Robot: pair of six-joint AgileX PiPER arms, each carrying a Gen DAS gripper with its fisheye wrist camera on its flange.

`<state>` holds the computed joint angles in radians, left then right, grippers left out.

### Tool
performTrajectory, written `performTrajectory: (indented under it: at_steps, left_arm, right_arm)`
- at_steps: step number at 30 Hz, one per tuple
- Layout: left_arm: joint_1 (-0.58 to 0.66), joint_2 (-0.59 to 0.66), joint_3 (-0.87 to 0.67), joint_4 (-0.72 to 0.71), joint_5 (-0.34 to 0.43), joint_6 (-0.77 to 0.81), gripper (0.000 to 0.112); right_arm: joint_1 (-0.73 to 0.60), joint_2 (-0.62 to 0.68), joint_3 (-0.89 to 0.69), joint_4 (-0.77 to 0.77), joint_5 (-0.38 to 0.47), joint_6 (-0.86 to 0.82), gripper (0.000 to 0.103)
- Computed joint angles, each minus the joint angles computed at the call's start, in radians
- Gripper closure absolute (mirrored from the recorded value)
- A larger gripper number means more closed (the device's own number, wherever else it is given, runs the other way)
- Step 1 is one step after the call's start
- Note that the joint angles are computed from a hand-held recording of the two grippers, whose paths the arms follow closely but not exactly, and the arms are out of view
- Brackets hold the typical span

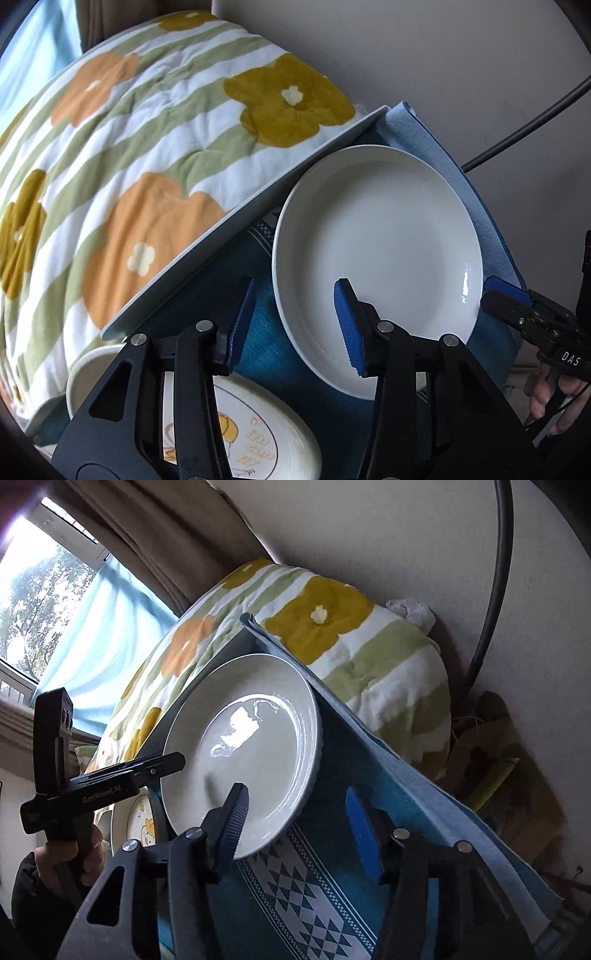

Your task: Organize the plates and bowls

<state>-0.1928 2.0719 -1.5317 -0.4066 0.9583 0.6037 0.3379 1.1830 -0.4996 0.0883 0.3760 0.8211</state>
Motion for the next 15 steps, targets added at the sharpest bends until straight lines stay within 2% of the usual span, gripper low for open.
performTrajectory:
  at_steps: [4, 5, 6, 8, 12, 15]
  left_arm:
    - [0.003, 0.034, -0.039, -0.015, 0.024, 0.022, 0.079]
    - [0.004, 0.04, -0.047, -0.017, 0.028, 0.028, 0.08]
    - [0.004, 0.049, -0.058, -0.018, 0.032, 0.032, 0.085]
    - [0.003, 0.057, -0.067, -0.017, 0.035, 0.038, 0.093]
    - [-0.001, 0.058, -0.063, -0.013, 0.023, 0.04, 0.094]
    - [-0.01, 0.06, -0.071, 0.005, 0.024, 0.004, 0.093]
  right_arm:
    - [-0.011, 0.06, -0.009, 0.051, -0.039, -0.047, 0.069]
    - [-0.014, 0.073, -0.013, 0.063, -0.044, -0.058, 0.069]
    - [-0.014, 0.088, -0.021, 0.057, -0.048, -0.049, 0.07]
    - [-0.007, 0.112, -0.033, 0.036, -0.056, -0.026, 0.077]
    - [0.004, 0.143, -0.046, -0.06, -0.05, 0.075, 0.088]
    - [-0.018, 0.162, -0.038, 0.007, -0.074, -0.002, 0.09]
